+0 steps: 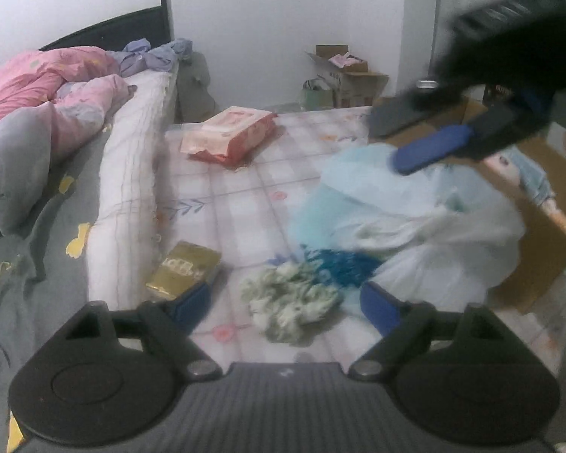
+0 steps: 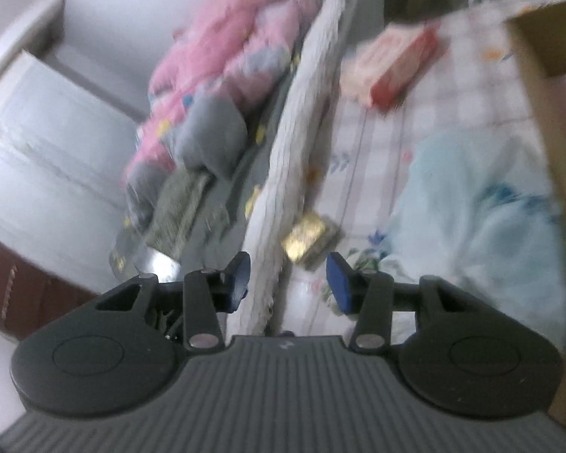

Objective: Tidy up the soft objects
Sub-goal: 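Withdraw the right tool from the box to the gold package, then lower the right tool onto the gold package and close on it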

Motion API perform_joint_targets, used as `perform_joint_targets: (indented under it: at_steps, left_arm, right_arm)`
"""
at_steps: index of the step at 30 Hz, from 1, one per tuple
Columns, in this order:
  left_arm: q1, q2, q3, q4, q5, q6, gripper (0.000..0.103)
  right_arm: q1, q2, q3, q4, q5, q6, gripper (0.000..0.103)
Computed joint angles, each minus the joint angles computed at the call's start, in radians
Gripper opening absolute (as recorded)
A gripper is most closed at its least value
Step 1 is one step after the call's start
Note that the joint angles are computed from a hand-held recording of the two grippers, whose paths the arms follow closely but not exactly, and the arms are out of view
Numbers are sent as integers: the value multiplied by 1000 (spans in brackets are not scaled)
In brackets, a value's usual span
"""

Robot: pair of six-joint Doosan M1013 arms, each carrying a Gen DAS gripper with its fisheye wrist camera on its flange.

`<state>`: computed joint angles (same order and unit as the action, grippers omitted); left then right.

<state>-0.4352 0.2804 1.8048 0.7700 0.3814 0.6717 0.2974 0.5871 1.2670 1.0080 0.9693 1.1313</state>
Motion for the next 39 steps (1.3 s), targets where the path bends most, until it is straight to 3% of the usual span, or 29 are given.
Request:
perform_joint_targets:
  at_steps: [2,5,7,9,13,17,20,28,31,36,39]
  left_arm:
    - [-7,14,8,175,28,-151,87]
    - [-32,53,10,468,154,-353,81]
    - [-31,76,2,526,197,-349,77]
    - [-18,89,-4,538,185,-315,76]
    - [26,110,-37,398,121,-147,76]
    - [63,141,-85,206,113,33,67]
    - [87,162,-113,71,105,136,67]
    - [100,180,-135,-6,112,152,70]
    - [116,168,-131,-176,60,289,70]
    - [122,187,-158,-228,111,298,70]
    - [132,191,-157,-259,102,279,59]
  right_arm:
    - [25,37,-60,-65,24,54,44]
    - [59,108,-175,-155,83,144,44]
    - [73,157,-244,-177,125,212,44]
    - [82,219,-328,-192,184,325,44]
    - [100,317,-456,-233,260,483,44]
    - [112,390,-553,-252,321,589,44]
    - [117,420,-595,-256,340,613,44]
    - [113,460,-641,-239,358,633,44]
    - [112,468,-648,-238,363,636,44]
    - [110,472,-648,-229,355,626,45]
    - [112,465,-633,-226,337,601,45]
